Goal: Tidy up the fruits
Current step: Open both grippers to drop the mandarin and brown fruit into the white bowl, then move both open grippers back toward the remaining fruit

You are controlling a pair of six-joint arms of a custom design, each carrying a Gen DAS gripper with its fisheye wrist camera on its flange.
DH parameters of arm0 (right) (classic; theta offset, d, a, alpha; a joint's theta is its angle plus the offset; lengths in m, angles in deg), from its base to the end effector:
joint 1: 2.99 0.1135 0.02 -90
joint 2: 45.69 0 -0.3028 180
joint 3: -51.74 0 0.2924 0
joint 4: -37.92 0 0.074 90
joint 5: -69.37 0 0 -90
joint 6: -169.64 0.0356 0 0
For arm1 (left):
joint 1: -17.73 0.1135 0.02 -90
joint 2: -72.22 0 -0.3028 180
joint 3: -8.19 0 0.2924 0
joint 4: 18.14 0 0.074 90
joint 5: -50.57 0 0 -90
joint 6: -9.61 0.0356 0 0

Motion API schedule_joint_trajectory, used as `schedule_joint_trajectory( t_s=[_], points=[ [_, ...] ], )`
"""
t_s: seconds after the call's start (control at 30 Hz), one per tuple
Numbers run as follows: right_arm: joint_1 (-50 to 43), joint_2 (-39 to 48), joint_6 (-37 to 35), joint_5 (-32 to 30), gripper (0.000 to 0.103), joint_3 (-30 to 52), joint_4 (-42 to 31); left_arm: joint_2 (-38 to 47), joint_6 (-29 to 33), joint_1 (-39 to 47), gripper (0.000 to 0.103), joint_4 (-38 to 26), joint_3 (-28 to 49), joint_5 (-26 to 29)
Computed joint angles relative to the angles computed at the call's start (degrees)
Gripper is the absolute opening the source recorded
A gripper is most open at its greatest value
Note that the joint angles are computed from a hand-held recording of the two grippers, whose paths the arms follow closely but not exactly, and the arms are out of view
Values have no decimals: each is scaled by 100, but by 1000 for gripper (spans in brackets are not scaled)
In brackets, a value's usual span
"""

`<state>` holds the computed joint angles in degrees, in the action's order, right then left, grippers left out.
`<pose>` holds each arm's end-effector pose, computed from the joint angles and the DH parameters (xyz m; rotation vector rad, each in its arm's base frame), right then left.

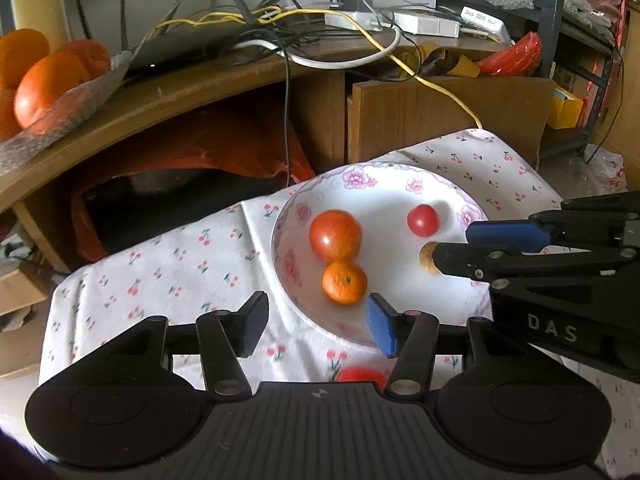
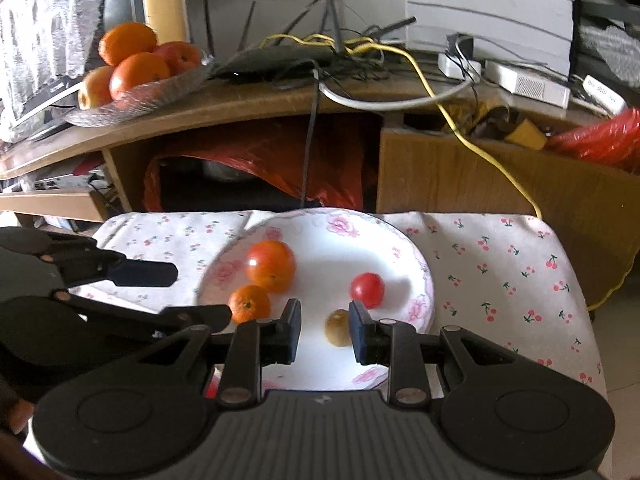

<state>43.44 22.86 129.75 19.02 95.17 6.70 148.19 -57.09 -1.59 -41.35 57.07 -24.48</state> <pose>0.1751 0.1511 0.1868 0.3179 2.2442 -0.0320 0.2576 -0.1000 0.1907 0.9889 2.2188 -0.2878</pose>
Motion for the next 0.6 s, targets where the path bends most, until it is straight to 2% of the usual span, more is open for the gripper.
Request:
schedule_joint_trajectory(
  t_s=[0.27,0.47,0.6],
  points=[
    [1111,167,1238,403,38,417,-1045,-920,447,409,64,-668,-325,291],
    [2028,290,2529,681,38,655,-1777,-1527,580,824,66,-1250,-463,697],
    [2507,547,3146,698,39,826,-2037,-1894,748,1134,66,-1612,-586,852]
  ],
)
